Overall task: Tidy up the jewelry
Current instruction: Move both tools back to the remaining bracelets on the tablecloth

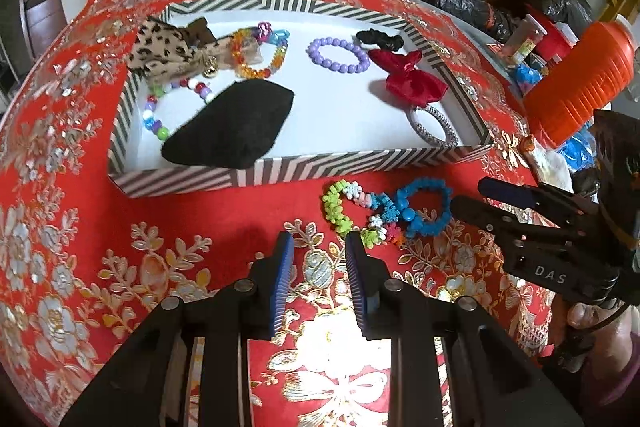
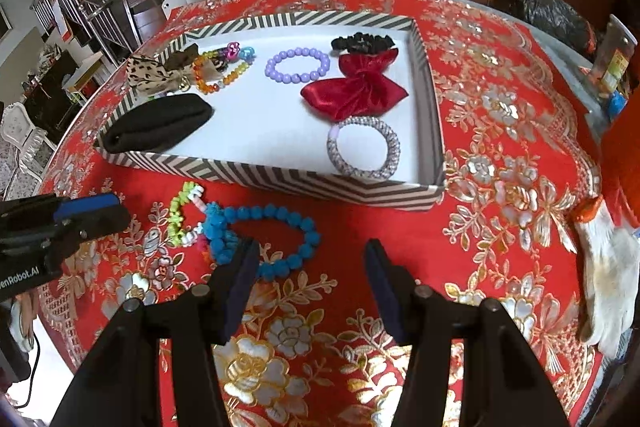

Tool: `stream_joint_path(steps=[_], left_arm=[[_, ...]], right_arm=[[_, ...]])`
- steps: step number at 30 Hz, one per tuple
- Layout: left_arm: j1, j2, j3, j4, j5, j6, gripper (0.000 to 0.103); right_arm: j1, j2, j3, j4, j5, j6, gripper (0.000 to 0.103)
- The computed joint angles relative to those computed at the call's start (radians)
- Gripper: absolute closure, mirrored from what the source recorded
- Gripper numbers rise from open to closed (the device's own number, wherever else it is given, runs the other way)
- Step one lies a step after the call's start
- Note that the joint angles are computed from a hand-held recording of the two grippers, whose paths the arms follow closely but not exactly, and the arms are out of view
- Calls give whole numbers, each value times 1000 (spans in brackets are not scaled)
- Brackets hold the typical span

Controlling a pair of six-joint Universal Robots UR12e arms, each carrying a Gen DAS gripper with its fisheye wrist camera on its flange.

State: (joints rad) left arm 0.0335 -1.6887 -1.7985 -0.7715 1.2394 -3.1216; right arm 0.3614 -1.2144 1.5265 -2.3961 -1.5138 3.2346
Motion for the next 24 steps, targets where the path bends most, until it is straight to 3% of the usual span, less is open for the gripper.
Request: stream_joint_path(steps=[10,17,24], left_arm=[[-17,-28,22,2,4,-13,76],[-23,-39,30,-10,20,-10,76],[-31,-53,38,-6,32,-11,75]], right_arm=[[1,25,-14,11,-24,2,46],[11,22,-8,12,-105,-40,46],[-9,2,13,20,-84,-12,46]])
